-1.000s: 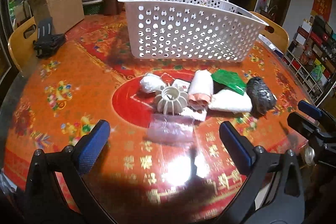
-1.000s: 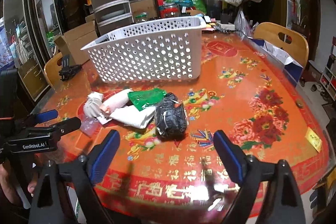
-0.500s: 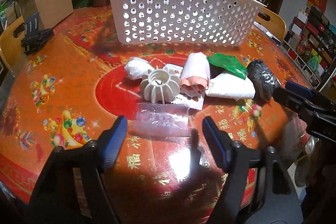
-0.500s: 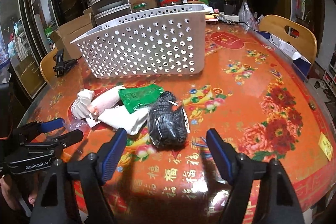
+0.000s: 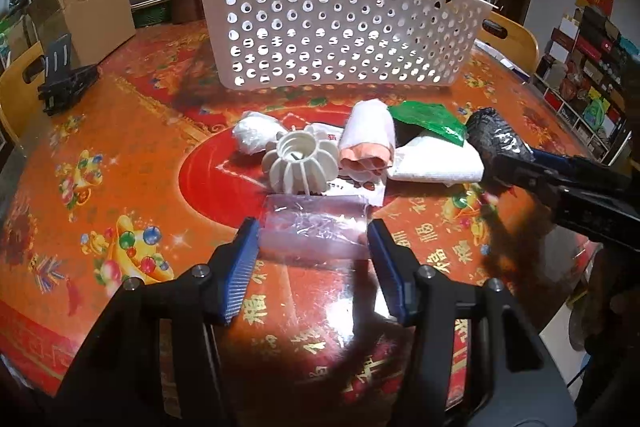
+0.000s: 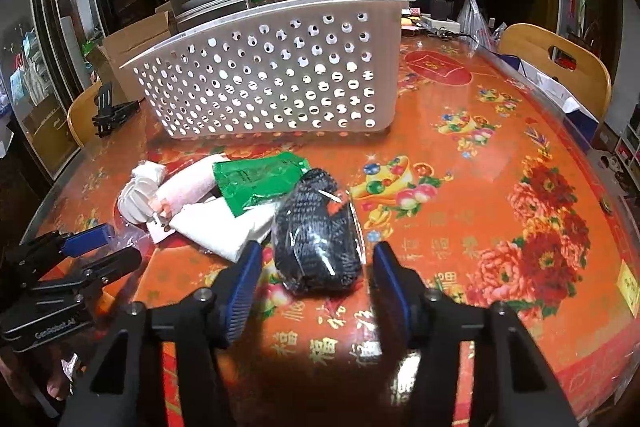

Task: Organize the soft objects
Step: 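Grasp the clear plastic bag with the left tool while the right tool grasps the black mesh bundle, then carry both items into the white basket and open both tools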

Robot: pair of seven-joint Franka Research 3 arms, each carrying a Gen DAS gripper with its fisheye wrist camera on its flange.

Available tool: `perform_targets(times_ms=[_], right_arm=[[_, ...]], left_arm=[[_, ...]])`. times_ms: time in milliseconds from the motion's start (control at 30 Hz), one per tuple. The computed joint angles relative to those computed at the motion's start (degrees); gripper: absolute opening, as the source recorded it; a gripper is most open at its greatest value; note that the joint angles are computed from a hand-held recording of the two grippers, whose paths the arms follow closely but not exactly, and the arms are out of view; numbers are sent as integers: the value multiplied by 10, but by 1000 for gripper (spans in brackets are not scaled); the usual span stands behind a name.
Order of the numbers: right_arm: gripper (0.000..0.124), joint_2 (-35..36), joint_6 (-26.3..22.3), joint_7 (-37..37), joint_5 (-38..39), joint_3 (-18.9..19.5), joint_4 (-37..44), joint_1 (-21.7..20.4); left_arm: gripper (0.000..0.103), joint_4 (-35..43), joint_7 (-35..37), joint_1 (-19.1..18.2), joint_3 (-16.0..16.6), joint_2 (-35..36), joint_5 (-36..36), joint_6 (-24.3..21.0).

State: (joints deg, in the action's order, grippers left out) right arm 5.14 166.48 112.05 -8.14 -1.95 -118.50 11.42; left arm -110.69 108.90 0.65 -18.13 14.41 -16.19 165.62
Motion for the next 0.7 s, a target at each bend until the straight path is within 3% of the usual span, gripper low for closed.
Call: perform_targets(times_ms=[33,200,700], right_arm=[[45,0,-3,-1,-1,0,1,0],[43,-2,4,-6,2,1,-5,-1],[42,-56,44,31,-48,16,-45,-22]], left_arm=[[53,-3,8,4,-5,-1,-8,4],[53,-21,53,21,-25,-16,-53,29],[53,-34,135,14,-16,-55,-153,43]])
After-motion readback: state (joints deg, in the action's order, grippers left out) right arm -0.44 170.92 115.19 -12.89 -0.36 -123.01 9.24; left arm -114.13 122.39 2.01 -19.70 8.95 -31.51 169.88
